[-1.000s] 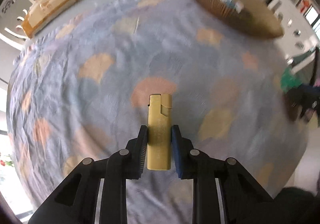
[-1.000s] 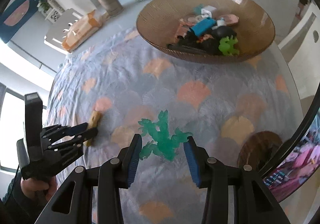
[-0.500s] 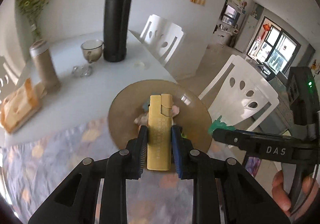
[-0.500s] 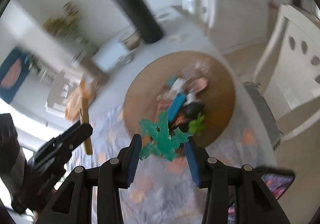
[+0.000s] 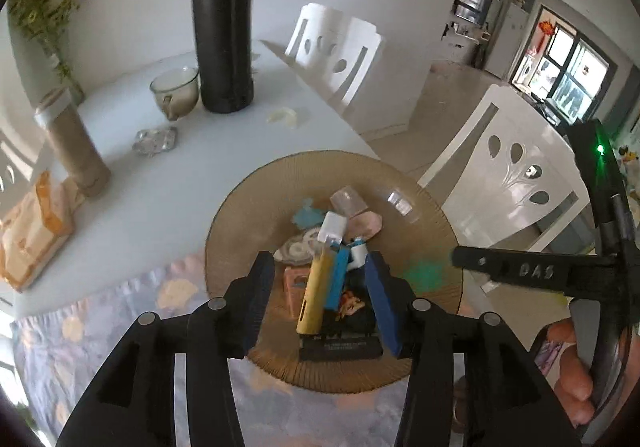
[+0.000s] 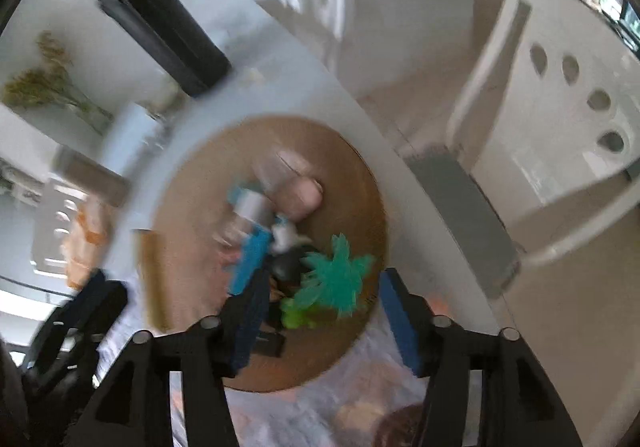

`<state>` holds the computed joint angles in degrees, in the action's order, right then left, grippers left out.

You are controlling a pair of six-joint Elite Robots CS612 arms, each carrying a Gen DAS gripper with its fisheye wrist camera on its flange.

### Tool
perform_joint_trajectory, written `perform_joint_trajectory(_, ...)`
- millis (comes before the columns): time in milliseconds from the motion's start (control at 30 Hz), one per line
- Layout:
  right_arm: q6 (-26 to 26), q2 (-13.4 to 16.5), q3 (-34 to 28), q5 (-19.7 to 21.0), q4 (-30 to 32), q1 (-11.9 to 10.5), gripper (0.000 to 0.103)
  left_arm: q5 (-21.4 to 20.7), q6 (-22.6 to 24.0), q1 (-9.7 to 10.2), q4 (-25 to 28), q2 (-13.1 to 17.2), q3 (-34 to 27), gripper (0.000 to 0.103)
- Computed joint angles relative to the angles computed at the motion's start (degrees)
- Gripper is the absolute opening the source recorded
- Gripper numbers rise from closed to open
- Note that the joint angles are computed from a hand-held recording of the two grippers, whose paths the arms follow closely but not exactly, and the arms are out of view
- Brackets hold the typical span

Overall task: Organize rigid objects
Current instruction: 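Carry the yellow box with the left tool into the bowl while the right tool drops the green toy there, then open both tools and pull them back from the bowl over the cloth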

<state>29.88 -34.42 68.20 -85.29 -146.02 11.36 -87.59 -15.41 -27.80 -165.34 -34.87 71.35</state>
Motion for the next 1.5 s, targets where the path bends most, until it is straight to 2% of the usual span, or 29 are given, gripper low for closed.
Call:
perform_joint_trajectory(33,0.51,-0.42,0.86,-0.28,-1.12,-0.05,0.056,-0.72,-1.05,0.38,-0.07,-0.21,0.53,0.049)
perform_joint_trajectory(67,0.75,-0.85,1.59,-0.6,-1.94,-0.04,0.056,-1.51,-2.73,0.84,-0.13,-0.56,1.37,0.057)
perform_joint_trajectory(100,0.86,-1.3,2.22,-1.03,-2.39,0.0,0.058,-2.08,-4.06,1.21,-0.72,-0.87,2.23,0.06)
perform_joint_trajectory(233,0.69,-2.79,4.26,-2.06,-3.35,0.54,0.06,-2.39,-8.77,2.47,-4.72,-2.84,6.83,0.06)
perform_joint_trajectory(333,0.58,-3.38,5.09,-1.05,-3.61,1.08,0.061,-1.79,-10.99,3.13,-7.76,-4.68,10.5,0.06)
perform_joint_trajectory(533,-1.43,-4.44,6.23,-0.19,-4.72,3.52,0.061,0.04,-11.98,3.8,-11.62,-8.4,17.4,0.06)
perform_joint_trajectory(667,-3.56,-4.55,6.13,-0.1,-5.03,5.46,0.062,1.97,-13.65,4.02,-13.75,-10.57,21.86,0.072)
perform_joint_trajectory(733,-4.35,-4.4,5.95,0.46,-5.25,6.46,0.063,2.98,-14.74,4.04,-15.09,-11.62,24.32,0.074)
perform_joint_trajectory(867,-6.22,-3.52,4.79,2.17,-4.02,8.44,0.063,7.4,-14.58,3.32,-13.51,-13.3,28.01,0.074)
perform_joint_trajectory(967,-8.65,-2.77,3.88,1.69,-2.81,10.3,0.063,8.31,-14.61,3.21,-11.9,-13.98,29.99,0.074)
perform_joint_trajectory(1033,-10.07,-2.45,3.6,1.62,-2.54,11.25,0.063,7.76,-15.03,3.45,-12.7,-14.22,31.19,0.074)
perform_joint_trajectory(1167,-12.02,-2.25,3.7,-0.48,-2.83,13.04,0.063,8.07,-15.52,3.74,-13.35,-14.64,33.11,0.074)
perform_joint_trajectory(1300,-13.9,-1.63,3.57,-5.61,-2.34,15.25,0.063,9.78,-16.14,3.46,-11.45,-15.39,34.42,0.074)
perform_joint_trajectory(1367,-14.39,-1.25,3.74,-8.53,-1.78,16.21,0.062,9.6,-16.39,3.54,-11.86,-15.46,35.23,0.074)
perform_joint_trajectory(1500,-12.86,-0.86,3.78,-9.4,-0.69,16.69,0.063,6.99,-16.2,4.39,-11.56,-14.75,35.24,0.074)
